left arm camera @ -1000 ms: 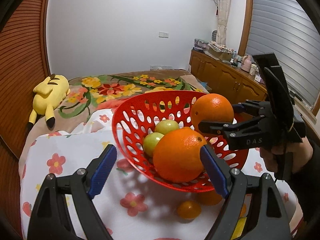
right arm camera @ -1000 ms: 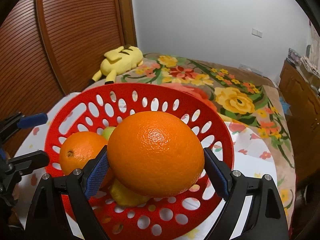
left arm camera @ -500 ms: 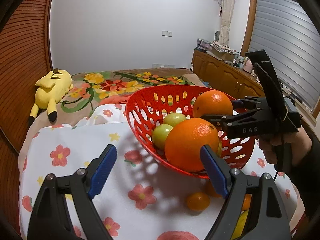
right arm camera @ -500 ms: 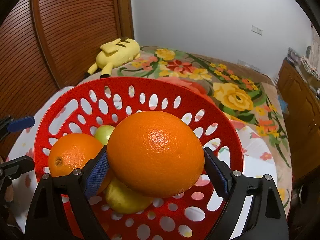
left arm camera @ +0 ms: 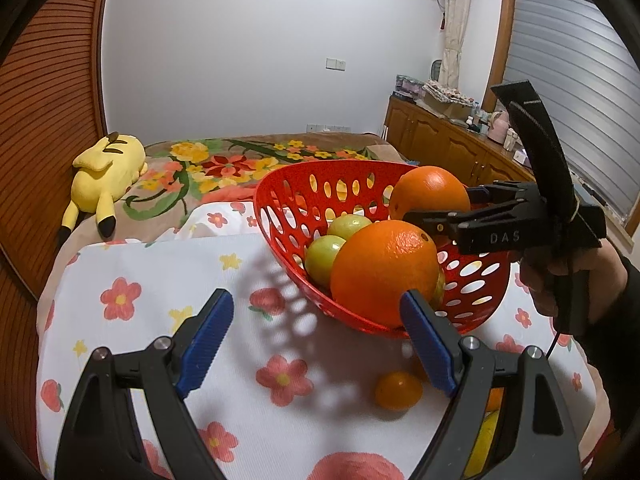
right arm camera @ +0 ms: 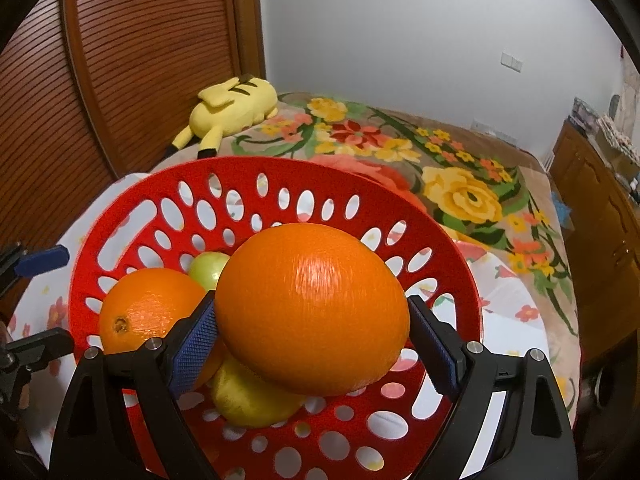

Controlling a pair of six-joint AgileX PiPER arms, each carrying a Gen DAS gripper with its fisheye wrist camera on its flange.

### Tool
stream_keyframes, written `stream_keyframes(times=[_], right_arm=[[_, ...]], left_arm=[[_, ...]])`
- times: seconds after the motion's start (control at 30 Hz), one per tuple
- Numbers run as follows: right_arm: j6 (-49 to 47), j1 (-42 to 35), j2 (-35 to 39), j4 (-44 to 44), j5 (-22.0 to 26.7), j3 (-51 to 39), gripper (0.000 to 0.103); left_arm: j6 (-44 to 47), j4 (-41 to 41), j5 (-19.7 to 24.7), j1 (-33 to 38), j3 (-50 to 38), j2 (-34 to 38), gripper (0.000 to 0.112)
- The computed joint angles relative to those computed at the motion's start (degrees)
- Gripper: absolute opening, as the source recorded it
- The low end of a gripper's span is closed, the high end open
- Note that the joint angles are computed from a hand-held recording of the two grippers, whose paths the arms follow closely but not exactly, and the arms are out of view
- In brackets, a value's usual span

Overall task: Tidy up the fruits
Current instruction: 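Open the left tool to drop its orange while the right tool releases the oval orange into the basket, then grasp the large yellow-green fruit with the right tool while the left tool moves toward a tangerine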

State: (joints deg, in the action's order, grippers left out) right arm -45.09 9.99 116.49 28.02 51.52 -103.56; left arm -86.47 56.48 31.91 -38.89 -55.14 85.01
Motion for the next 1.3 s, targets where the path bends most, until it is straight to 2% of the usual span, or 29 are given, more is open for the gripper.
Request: stream_keyframes(times=[0.23, 0.33, 0.47, 0.7, 1.07, 1.3], right_arm=[[1.03, -0.74, 0.33, 1.25, 2.05, -1.55, 0.092], [-0.79, -2.48, -1.11, 6.18, 2.65, -1.36, 0.093], [-1.93, -3.12, -5.07, 8.28, 2.51, 0.18, 0.093], [-8.33, -6.95, -18.07, 14.59, 0.98, 13.18, 0.093], [-22.59, -18.37, -37.20, 25.14, 2.24, 37.55, 0.093], [-29.89, -24.38, -43.89, 29.22, 3.51, 51.06, 0.092]], left_arm=[[-2.19, 1.24, 0.78, -1.15, 1.39, -1.02, 0.086], [-2.83, 1.59, 1.40, -1.84, 1.85, -1.61, 0.086], [-4.94, 2.93, 2.49, -3.57, 2.79, -2.91, 0.086], [-8.66, 4.89, 5.30, -8.48, 4.47, -5.15, 0.086], [-17.98, 9.97, 16.67, -21.87, 7.31, -7.18, 0.086], [-23.51, 10.63, 23.85, -29.57, 9.67, -7.15, 0.086]])
